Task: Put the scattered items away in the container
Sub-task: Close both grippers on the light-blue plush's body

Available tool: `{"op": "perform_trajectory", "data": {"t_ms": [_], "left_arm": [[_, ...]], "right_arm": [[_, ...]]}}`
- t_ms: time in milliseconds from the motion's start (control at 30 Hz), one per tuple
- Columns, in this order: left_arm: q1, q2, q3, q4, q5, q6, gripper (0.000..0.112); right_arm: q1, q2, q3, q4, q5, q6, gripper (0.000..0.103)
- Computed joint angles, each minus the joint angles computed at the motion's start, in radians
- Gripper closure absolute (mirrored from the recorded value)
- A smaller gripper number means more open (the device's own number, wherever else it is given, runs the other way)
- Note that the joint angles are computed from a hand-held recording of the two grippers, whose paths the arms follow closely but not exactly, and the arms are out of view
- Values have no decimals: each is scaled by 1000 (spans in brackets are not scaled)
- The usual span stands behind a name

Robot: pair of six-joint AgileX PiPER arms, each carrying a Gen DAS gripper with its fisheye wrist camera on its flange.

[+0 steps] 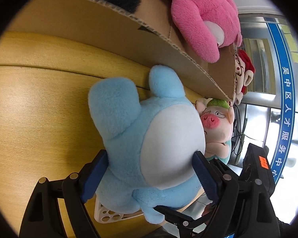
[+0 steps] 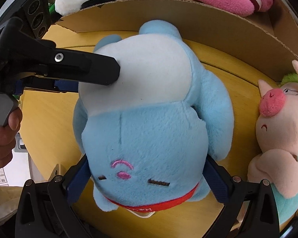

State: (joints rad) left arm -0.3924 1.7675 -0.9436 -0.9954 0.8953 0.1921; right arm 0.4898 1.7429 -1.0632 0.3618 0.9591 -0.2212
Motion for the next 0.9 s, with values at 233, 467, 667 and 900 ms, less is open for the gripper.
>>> {"op": "perform_trajectory", "data": {"t_ms": [233,467,667,900], "left_arm": [[11,53,4,-90,34,63,21],[-10,21,-62,-1,72,26,39],[-36,-50,-108,68,128,-51,42],[-60,-145,-292,222,272,-227,42]], "right_arm": [[-19,25,29,55,-21,-31,2],[-25,-32,45,52,-11,-21,13],[-37,-129,75,58,30,-7,16],[-34,-271,11,25,139,91,16]]}}
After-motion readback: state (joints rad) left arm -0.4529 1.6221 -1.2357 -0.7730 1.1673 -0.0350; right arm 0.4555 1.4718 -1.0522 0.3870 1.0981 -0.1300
